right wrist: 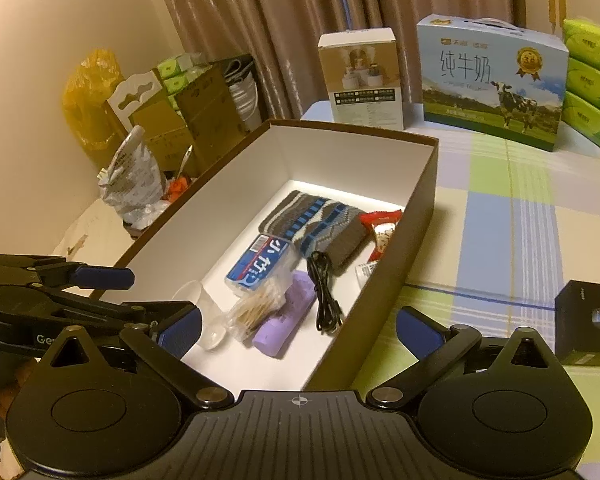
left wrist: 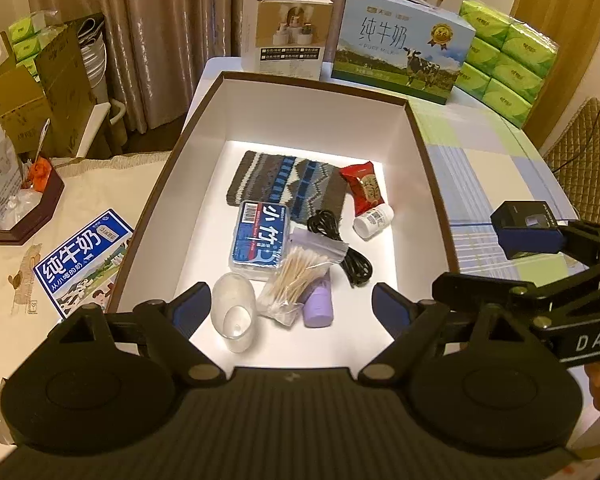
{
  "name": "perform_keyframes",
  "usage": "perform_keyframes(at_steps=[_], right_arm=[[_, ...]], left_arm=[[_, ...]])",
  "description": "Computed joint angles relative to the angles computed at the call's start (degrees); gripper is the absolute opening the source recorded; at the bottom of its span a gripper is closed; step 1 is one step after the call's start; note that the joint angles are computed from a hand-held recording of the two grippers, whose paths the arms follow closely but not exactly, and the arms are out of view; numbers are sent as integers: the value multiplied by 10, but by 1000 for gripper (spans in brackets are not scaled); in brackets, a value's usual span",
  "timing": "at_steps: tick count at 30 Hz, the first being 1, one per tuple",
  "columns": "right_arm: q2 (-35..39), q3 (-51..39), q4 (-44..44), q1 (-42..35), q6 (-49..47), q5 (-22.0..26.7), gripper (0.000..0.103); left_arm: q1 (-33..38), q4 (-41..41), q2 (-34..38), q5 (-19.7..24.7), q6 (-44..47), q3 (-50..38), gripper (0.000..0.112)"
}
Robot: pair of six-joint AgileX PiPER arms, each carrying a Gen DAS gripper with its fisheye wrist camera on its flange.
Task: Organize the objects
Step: 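Withdraw both tools from the box toward the black shaver box and white clip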
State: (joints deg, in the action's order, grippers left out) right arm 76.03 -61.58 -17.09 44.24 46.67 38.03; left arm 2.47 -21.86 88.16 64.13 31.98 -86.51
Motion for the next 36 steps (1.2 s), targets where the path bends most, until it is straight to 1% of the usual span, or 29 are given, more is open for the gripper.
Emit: perform_keyframes(at_steps=[8,13,20,25,28,32,36], right_arm=[[-80,49,-6,13,17,19,101],[-128,77,1,18,17,35,101],[-199,111,33,2,-15,64,101],[-250,131,68,-23,-55,89,101],[-278,141,90,-41,-79,105,101],[-310,152,135,-90,-137,126,101],[-341,161,207,-181,-234,149,101]], left_arm=[[-16,-1,-50,-1,-10,40,85],[-37,11,-87,-4,-35,72,85],[-75,37,-135,-4,-82,108,85],[-121,59,-161,-6,-128,124,85],[-153,74,-174,-7,-156,132,85],[-200,96,-183,-10,-197,139,85],[-252,122,-185,-17,-247,141,85]])
